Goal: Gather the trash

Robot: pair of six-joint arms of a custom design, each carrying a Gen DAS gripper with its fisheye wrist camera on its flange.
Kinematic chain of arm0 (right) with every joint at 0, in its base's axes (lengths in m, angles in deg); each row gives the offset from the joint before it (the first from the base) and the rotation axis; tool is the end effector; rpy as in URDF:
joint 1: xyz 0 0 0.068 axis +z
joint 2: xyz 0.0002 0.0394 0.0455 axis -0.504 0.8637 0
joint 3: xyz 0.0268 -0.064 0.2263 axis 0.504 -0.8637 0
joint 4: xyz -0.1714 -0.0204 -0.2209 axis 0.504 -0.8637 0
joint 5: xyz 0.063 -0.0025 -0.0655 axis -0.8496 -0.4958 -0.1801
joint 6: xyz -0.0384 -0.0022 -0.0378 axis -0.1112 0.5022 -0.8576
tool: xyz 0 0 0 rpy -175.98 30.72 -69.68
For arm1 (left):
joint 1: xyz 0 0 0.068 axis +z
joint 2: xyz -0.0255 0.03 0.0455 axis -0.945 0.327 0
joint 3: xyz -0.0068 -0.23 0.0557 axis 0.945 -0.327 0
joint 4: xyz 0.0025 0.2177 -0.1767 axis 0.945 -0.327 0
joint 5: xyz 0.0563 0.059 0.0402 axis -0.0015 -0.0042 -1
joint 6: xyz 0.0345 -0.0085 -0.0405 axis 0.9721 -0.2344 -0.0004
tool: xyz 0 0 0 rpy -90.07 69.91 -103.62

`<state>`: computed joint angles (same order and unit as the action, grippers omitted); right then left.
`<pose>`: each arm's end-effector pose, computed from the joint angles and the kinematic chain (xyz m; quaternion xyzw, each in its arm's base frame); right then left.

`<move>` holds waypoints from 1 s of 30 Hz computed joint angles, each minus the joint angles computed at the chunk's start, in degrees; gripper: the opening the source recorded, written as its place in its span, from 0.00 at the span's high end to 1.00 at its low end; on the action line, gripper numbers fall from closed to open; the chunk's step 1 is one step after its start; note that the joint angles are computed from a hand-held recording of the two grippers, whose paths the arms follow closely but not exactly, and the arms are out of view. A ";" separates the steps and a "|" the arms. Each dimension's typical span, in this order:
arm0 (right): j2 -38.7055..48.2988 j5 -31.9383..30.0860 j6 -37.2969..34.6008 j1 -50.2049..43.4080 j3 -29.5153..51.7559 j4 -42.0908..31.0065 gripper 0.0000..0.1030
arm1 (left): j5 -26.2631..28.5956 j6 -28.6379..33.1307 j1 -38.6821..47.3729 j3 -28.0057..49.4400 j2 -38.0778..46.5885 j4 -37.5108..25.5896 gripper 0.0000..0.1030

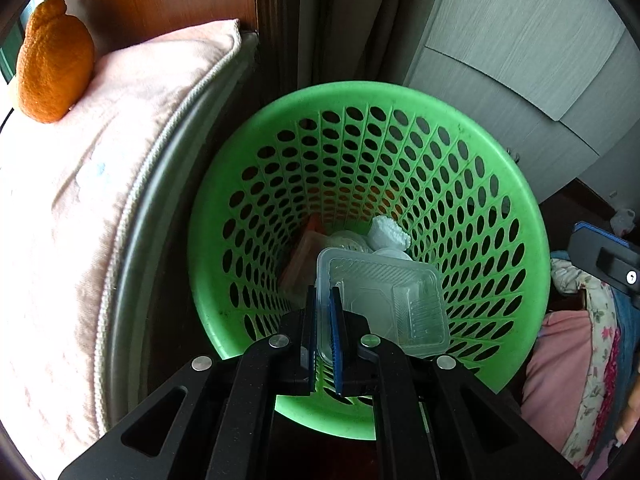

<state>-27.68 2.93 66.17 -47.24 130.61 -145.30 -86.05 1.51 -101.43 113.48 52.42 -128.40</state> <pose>0.1745 -0.0367 0.3591 0.0114 0.9545 0.1713 0.2440 0.1957 -0.1142 0.3155 0.1015 0.9756 -0.0680 0.1825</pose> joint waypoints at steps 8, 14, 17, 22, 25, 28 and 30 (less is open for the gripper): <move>-0.63 -0.10 0.19 0.42 -0.81 0.20 0.29 | -0.61 -0.53 -1.16 0.67 2.67 0.71 0.94; -0.77 -0.17 0.34 0.35 -1.24 0.24 0.29 | -0.45 -0.42 -0.86 0.03 3.16 1.20 0.94; -0.85 -0.40 0.27 0.11 -1.46 0.19 0.29 | -0.32 -0.48 -0.86 -0.14 3.34 1.28 0.93; -0.61 -0.57 0.10 -0.03 -1.37 0.17 0.29 | -0.24 -0.74 -1.09 -0.32 3.38 1.53 0.85; -0.59 -0.57 0.05 -0.03 -1.38 0.17 0.29 | -0.32 -1.11 -1.33 -0.40 3.03 1.63 0.80; -0.87 -0.81 -0.29 -0.20 -1.48 -0.08 0.29 | 0.07 -1.25 -1.24 -0.46 2.28 1.76 0.73; -1.25 -0.87 -0.34 -0.03 -1.48 -0.28 0.29 | -0.12 -1.71 -1.25 -0.23 1.85 1.38 0.71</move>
<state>-28.92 2.06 65.82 -47.27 129.14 -145.58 -86.17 -0.20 -102.68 113.25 54.28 -127.02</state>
